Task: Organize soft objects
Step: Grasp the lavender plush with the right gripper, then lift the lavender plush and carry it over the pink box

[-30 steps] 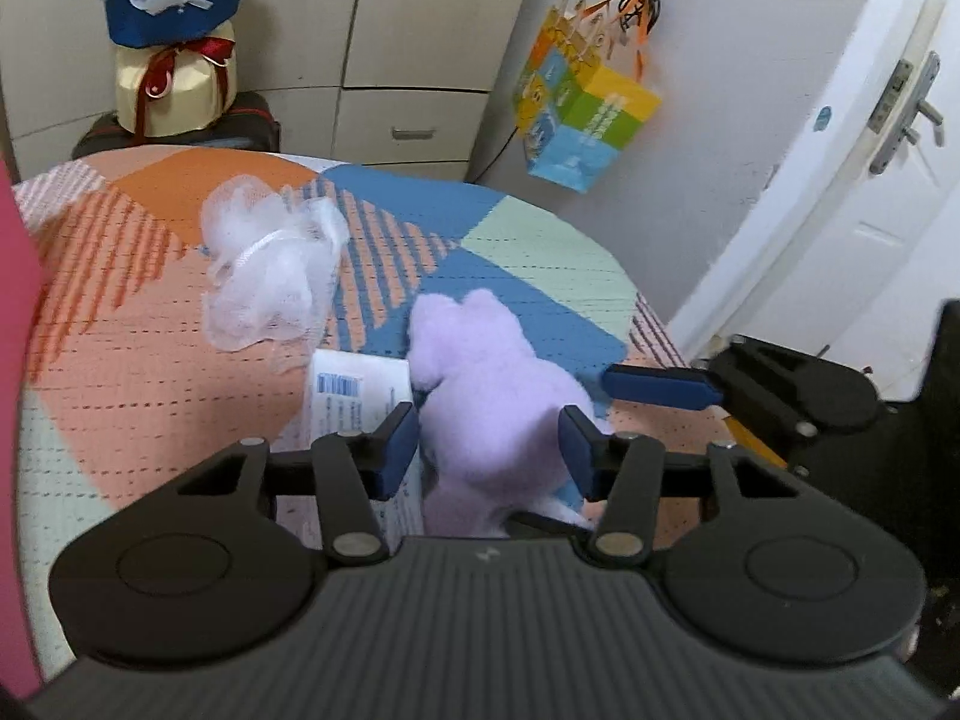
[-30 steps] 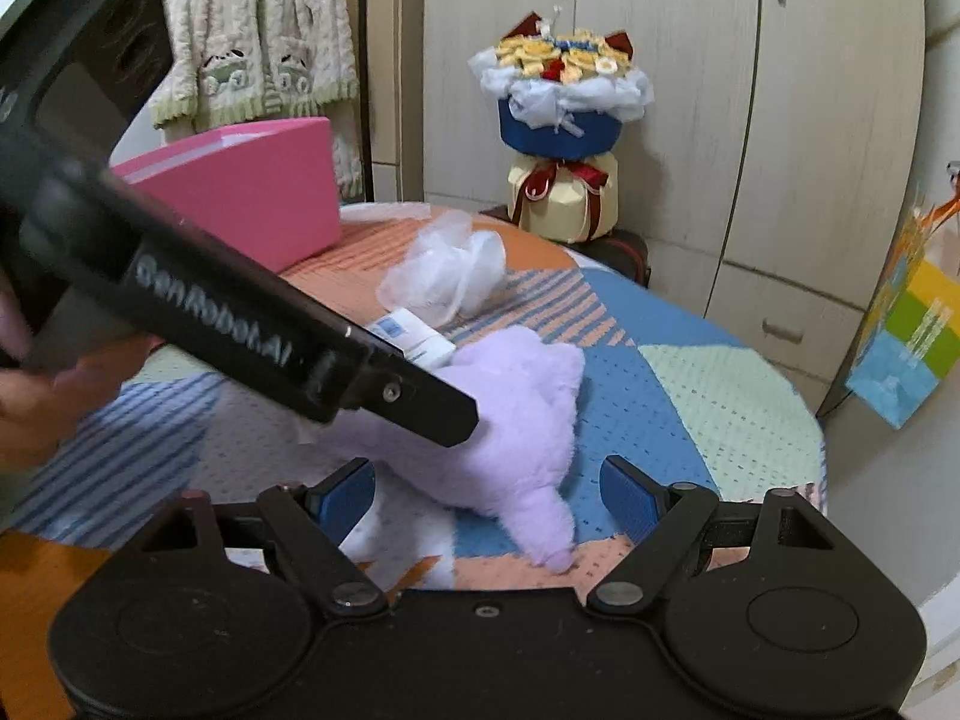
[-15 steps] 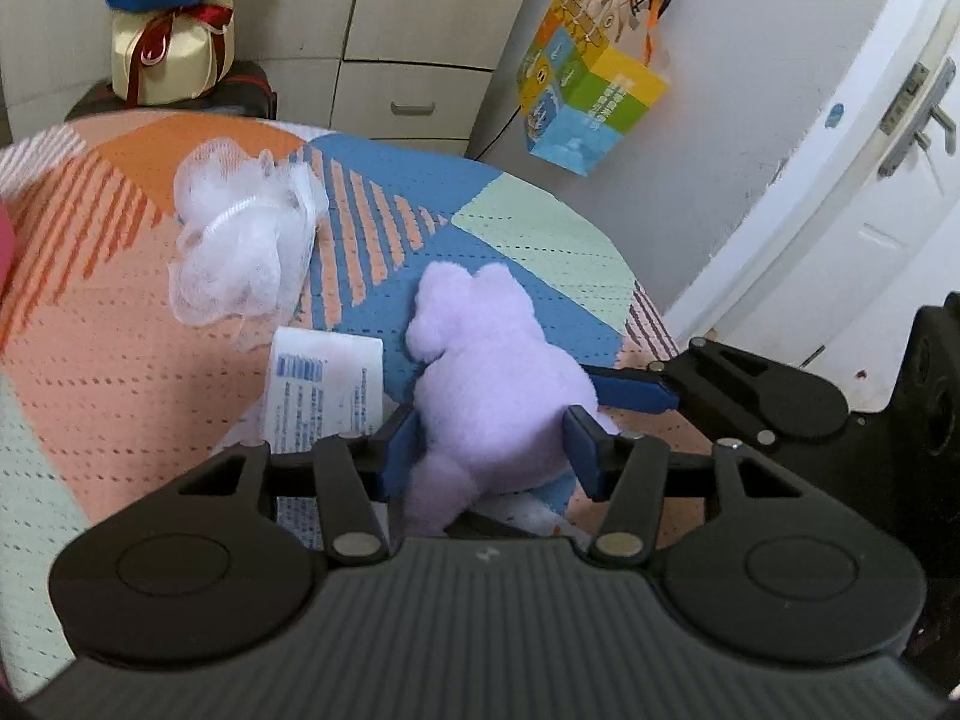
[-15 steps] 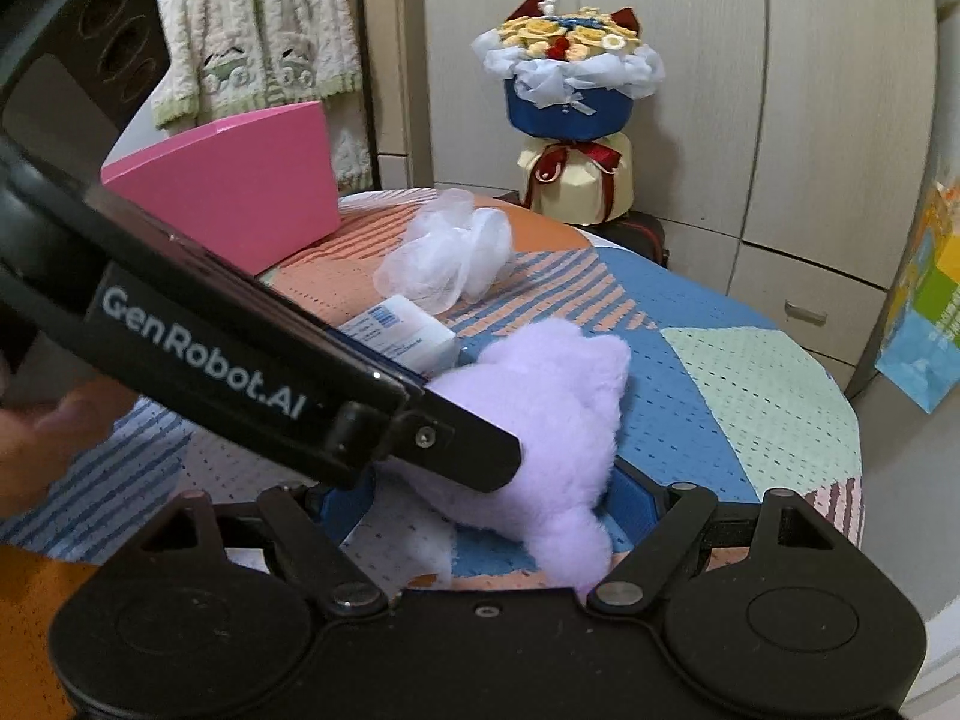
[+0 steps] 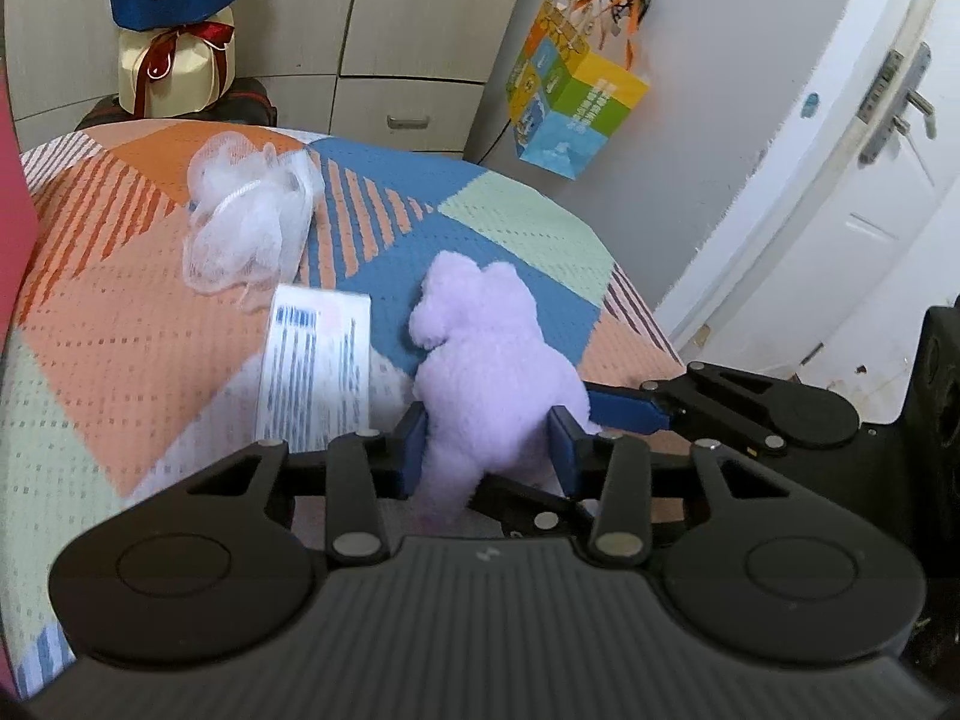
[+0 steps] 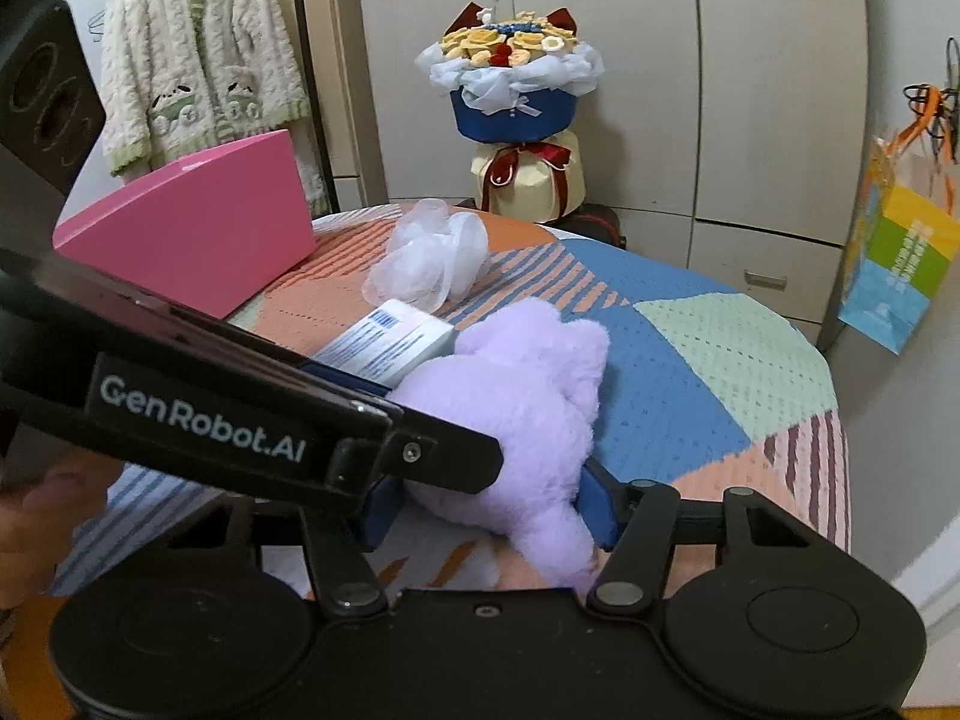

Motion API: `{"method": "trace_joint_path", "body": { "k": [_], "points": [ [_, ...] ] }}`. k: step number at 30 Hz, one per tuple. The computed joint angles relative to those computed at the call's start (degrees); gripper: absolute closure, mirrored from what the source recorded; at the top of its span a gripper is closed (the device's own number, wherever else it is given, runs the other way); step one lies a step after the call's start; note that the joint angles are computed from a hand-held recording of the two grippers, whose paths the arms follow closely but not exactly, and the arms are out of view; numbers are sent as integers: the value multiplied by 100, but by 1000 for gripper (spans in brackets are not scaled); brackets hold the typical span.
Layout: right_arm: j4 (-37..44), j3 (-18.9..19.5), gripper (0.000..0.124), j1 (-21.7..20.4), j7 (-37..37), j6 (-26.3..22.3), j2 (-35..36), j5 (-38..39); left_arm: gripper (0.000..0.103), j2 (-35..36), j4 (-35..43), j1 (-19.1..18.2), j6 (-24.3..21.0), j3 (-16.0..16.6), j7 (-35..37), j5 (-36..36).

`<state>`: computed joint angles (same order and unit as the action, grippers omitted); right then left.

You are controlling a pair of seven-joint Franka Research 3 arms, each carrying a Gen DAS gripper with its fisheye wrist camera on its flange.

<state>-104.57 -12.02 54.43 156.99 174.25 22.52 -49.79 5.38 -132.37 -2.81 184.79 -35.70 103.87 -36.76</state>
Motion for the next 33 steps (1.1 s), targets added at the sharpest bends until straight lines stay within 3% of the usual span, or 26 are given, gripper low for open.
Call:
{"method": "trace_joint_path", "body": {
  "k": [3,6,14,20,23,29,33],
  "points": [
    [-148,80,59,63,160,-210,-176,-9,62,-221,-119,141,-96,-282,620,-699],
    [-298,318,58,-22,340,-427,-368,-50,62,-480,-181,45,-314,-306,1471,-1673],
    [-402,1182,58,-350,370,-1216,-709,60,62,-1390,-803,-617,-796,252,1683,-2150],
    [-418,1738,58,-443,111,-1836,-903,105,62,-2056,-1314,-1689,-980,1158,2886,-3402],
    [-422,1912,58,-421,105,-2019,-980,81,63,-2454,-1629,-1913,-1167,1386,2730,-3314],
    [-131,2291,58,-273,-547,-2781,-946,433,63,-3407,-2293,-1894,-2036,1602,1651,-2151],
    [80,2387,58,-122,-757,-3034,-894,621,64,-4088,-2698,-2022,-2471,1873,1269,-1587]
  ]
}}
